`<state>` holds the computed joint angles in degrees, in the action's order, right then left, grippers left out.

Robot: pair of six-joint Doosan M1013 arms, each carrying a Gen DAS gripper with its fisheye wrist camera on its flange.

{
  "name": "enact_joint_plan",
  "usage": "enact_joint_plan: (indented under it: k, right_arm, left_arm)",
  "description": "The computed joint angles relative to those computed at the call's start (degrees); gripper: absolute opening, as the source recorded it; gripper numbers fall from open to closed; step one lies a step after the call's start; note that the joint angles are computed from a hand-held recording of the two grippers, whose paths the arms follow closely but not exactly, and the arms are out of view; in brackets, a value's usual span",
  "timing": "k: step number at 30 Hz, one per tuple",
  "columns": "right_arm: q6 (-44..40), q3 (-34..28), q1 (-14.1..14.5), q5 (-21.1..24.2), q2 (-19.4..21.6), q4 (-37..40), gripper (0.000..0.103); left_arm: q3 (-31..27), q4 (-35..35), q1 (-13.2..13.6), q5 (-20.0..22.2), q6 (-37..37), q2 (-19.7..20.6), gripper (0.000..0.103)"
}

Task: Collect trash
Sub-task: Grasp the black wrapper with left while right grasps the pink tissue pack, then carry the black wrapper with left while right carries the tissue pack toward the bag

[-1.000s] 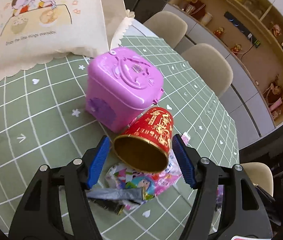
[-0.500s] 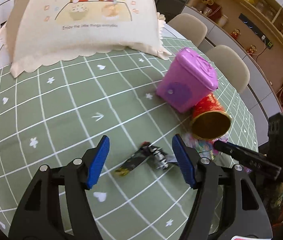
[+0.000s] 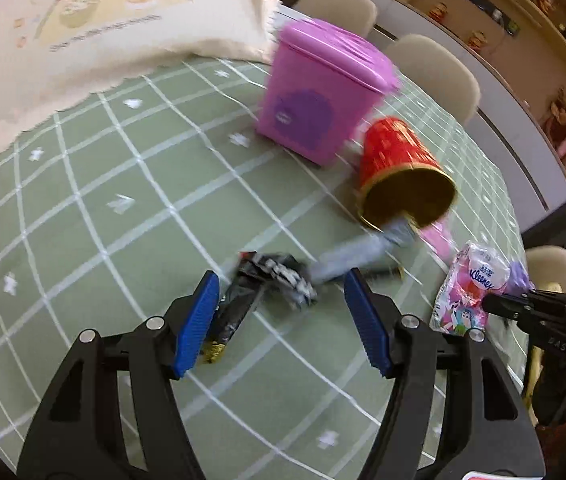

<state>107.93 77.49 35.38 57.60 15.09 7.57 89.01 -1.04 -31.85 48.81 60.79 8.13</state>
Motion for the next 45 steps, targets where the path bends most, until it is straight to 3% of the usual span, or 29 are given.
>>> enact_joint_plan:
  k: [6,9,13,17,23,30,38,42,45]
  right_arm:
    - [1.15,2.18,1.12,-0.15,-1.93,-4.69,0.006]
    - [1.41,2.74,1.47,-1.65,-2.55,-5.09,0.006]
    - [1.68,3.24,1.81,-3.85,-3.09,-4.27,0.009]
    - [3.95,3.67,2.5,-4.73,-3.6,-5.37,0.029]
    - [8.31,4.99,2.46,-5.47,-4.83,-5.7,0.034]
    - [9.75,4.3,1.96,-2.98,-3.11,-1.56,0.034]
    - [10.94,0.97,2.33,-2.96,0.48,-3.16,0.035]
    - [9.23,-1.21,2.92,-3.26,2.33,-4.04,0.046]
    - [10.0,-2.26,3.39,-4.17,3.35,-5.89,0.048]
  left_arm:
    - [1.13,-7.99,-1.55,0.4,8.43,-1.28,0.062]
    - [1.44,-1.71,-3.14,-0.6,6.42,-2.19,0.062]
    - [0.16,5.42,-3.22,0.26,-2.65,-1.11,0.062]
    - [-2.05,8.2,-3.42,3.36,-2.81,1.49,0.061]
    - [-3.16,11.43,-4.49,6.54,-1.13,2.55,0.042]
    - [-1.66,11.48,-4.73,5.8,-5.65,0.29,0.04]
    - [0.29,9.05,-3.87,2.73,-9.45,-2.7,0.04]
    - [0.14,9.98,-3.96,3.12,-10.37,-2.84,0.04]
    - [0.17,10.26,-4.17,3.18,-10.91,-3.05,0.04]
